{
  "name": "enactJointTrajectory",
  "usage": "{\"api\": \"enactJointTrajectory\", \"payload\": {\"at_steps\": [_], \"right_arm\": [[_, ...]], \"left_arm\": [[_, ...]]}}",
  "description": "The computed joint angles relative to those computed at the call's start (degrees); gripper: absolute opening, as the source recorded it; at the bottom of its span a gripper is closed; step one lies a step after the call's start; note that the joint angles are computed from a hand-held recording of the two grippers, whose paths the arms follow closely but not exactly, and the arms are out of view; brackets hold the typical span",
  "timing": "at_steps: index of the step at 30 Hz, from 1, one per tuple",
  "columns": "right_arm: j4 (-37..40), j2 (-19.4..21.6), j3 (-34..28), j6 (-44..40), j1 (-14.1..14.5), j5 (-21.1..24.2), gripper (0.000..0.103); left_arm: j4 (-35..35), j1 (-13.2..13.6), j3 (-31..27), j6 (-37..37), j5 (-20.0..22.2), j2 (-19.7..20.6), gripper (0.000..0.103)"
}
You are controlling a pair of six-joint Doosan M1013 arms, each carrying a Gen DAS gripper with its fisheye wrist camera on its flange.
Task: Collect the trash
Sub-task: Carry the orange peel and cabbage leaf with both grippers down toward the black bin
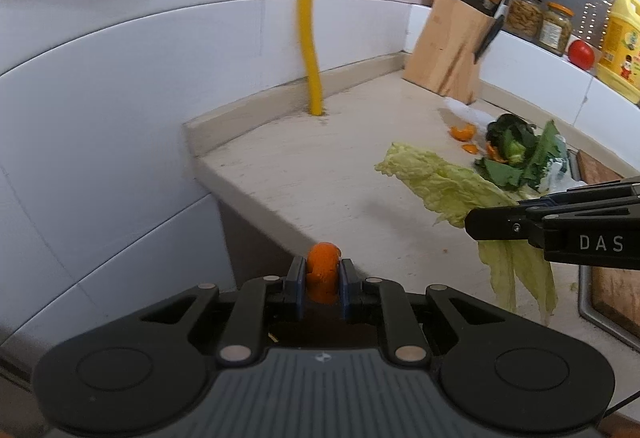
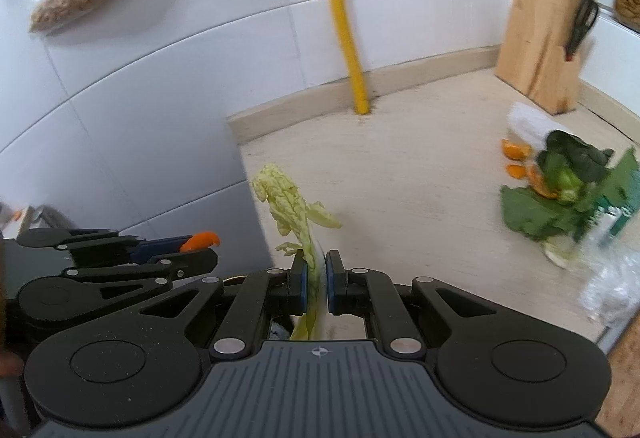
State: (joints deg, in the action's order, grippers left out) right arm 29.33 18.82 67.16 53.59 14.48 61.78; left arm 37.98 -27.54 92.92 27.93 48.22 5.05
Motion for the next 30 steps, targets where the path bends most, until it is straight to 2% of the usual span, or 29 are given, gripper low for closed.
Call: {"api": "enactJointTrajectory", "payload": {"at_steps": [15, 30], "right_arm": [[1.06, 0.54, -0.1, -3.15, 3.96, 2.61, 0.012], [-0.28, 0.33, 0.63, -3.13, 6.55, 3.05, 0.013]], "left_arm": [[2.57, 0.48, 4.55, -6.25, 3.22, -3.83, 0.012], [3.43, 1.35, 7.4, -8.75, 3.61, -6.05, 0.012]]}}
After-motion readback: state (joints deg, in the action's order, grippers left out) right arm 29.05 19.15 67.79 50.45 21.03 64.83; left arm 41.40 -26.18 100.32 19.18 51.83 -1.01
